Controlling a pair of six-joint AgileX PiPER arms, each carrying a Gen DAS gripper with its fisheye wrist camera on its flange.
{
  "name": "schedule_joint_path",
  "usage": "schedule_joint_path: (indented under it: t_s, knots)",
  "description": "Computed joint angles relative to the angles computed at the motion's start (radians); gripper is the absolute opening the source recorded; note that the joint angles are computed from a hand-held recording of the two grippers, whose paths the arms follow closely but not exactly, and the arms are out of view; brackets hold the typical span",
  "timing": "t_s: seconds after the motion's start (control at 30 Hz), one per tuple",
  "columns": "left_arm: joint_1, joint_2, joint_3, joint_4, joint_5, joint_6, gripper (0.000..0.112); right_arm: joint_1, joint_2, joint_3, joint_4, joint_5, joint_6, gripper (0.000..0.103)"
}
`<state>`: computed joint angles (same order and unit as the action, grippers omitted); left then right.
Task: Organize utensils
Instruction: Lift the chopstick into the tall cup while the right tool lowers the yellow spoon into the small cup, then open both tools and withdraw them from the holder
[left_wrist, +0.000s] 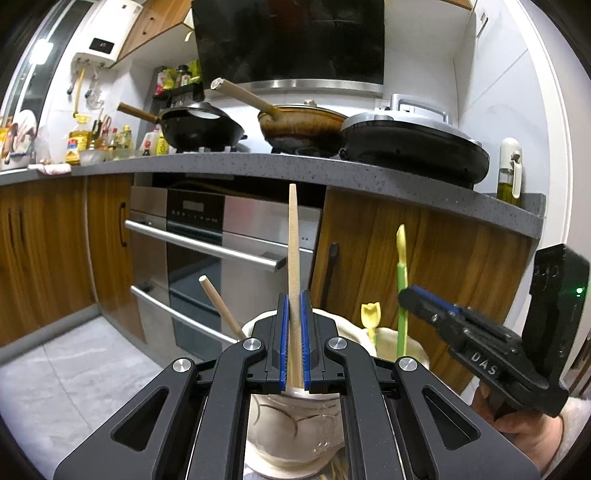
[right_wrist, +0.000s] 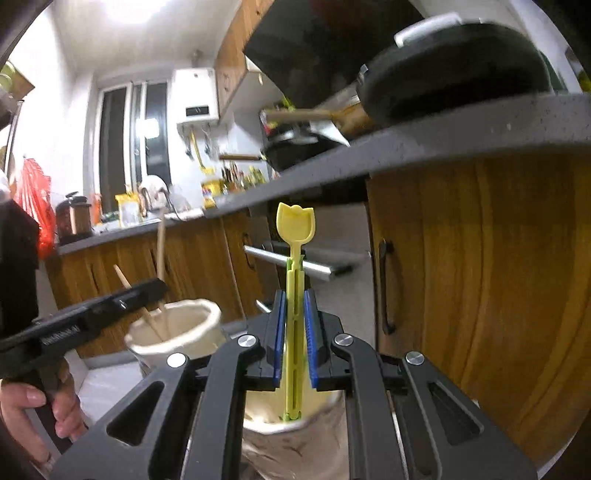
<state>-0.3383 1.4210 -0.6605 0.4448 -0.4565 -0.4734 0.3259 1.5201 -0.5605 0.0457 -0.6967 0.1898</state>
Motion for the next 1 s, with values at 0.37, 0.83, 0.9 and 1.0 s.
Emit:
schedule_joint_path:
  t_s: [0.37, 0.83, 0.9, 1.0]
  knots:
    - [-0.009, 0.023, -0.017, 0.031, 0.051, -0.022, 0.007, -0.044, -0.032, -0.036, -0.074, 0.235, 0.139, 0.011]
    - [-0.107, -0.052, 0.049, -0.318, 0.046, 0.323, 0.064, -0.028, -0.166, 0.066, 0.098, 0.220, 0.009, 0.074]
    - [-0.129, -0.081, 0.072, -0.395, 0.042, 0.398, 0.069, -0.008, -0.200, 0.095, 0.154, 0.218, -0.041, 0.080]
    - [-0.157, -0.133, 0.111, -0.486, 0.039, 0.485, 0.080, 0.025, -0.257, 0.143, 0.236, 0.203, -0.101, 0.094]
